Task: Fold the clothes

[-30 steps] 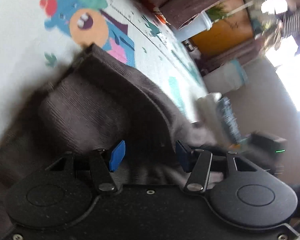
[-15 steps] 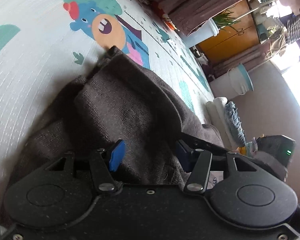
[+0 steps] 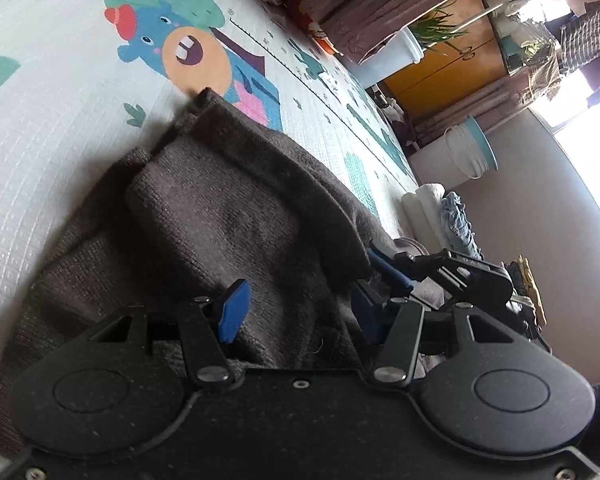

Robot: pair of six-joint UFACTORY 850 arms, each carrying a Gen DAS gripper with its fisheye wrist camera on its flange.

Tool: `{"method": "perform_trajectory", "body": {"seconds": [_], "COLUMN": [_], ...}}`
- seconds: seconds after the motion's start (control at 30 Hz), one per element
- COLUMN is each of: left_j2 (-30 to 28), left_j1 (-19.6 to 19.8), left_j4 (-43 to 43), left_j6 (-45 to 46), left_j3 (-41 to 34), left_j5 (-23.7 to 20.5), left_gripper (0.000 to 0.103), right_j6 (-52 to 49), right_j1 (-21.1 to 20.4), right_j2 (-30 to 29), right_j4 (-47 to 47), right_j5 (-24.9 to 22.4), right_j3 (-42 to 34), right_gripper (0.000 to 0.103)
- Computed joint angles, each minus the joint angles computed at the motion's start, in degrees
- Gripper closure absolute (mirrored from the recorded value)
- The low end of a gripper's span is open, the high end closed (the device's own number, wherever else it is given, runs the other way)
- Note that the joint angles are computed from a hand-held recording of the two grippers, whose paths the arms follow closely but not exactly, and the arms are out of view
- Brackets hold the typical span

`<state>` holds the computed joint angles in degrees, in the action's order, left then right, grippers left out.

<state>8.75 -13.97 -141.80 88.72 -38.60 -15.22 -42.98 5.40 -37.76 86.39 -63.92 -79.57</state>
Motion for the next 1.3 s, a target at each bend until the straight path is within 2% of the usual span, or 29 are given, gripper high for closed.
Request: {"method": "perform_trajectory", "body": {"seconds": [0.1,0.2,0.33,0.43,0.47,0.53,0.57,0.63,0.7,0.83,0.87,1.0,1.1,1.17,1.2,1.23,1.3], "left_j2": [-0.11,0.13,-0.16,-1.1,-1.73,-3.37,-4.37,-6.49,-8.69,-13.28,-14.37,-20.38,-24.86,-27.9,-29.38,-30.41,-31.77], "left_j1": [-0.61,-1.76,-4.1,-6.37,-7.17,-8.89,-9.95,-12.01,-14.05,-17.85,-18.88,-22.62,-25.53,-27.35,-28.23,-29.48,-31.95], "left_j4": [-0.38,-0.82,3.48,12.18,16.92,28.14,33.81,45.1,51.71,59.02,59.61,61.37,62.89,65.22,67.03,68.92,72.91], "left_j6": [0.9,3.1,5.39,4.73,2.49,-3.56,-6.8,-13.36,-16.95,-20.21,-19.58,-16.72,-14.24,-13.52,-13.61,-13.56,-14.32], "left_j3": [-0.12,-0.24,-1.61,-3.91,-4.96,-7.54,-8.88,-11.75,-14.24,-18.76,-19.76,-25.72,-30.71,-34.2,-35.96,-37.14,-38.46], "left_j5": [0.36,1.24,2.15,2.46,2.26,1.73,1.59,1.04,0.53,-1.89,-2.64,-6.39,-7.34,-7.16,-6.98,-5.4,-0.07], "left_gripper": [0.048,0.048,0.048,0.048,0.048,0.048,0.048,0.048,0.048,0.046,0.045,0.042,0.041,0.04,0.04,0.039,0.039], "right_j6": [0.93,-0.13,-5.72,-15.81,-19.17,-23.58,-23.87,-20.99,-16.63,-8.14,-4.53,-3.88,-4.07,-2.08,-0.22,2.74,7.19], "right_j1": [-0.7,-0.99,-2.0,-3.62,-4.13,-6.34,-7.84,-10.62,-13.86,-18.41,-19.15,-21.72,-23.24,-24.59,-25.28,-26.28,-27.5], "right_j2": [-0.88,-3.1,-6.7,-6.38,-5.87,-5.17,-4.61,-3.94,-2.59,2.06,2.5,4.27,4.39,3.27,2.02,0.06,-1.07], "right_j4": [-5.06,-21.46,-44.06,-57.8,-61.78,-67.74,-69.95,-71.49,-70.39,-67.64,-68.26,-67.29,-65.18,-61.57,-59.42,-56.35,-51.08], "right_j5": [-1.23,-6.13,-13.88,-16.54,-16.91,-17.16,-16.37,-14.73,-10.5,1.89,2.27,1.75,-0.45,-3.62,-6.08,-10.02,-13.46], "right_j3": [-3.23,-13.03,-28.58,-34.72,-35.66,-36.15,-35.54,-33.84,-29.79,-17.39,-15.91,-11.26,-9.95,-10.54,-11.78,-13.59,-14.27], "right_gripper": [0.091,0.09,0.072,0.063,0.062,0.052,0.051,0.045,0.04,0.039,0.039,0.038,0.039,0.054,0.065,0.084,0.086]}}
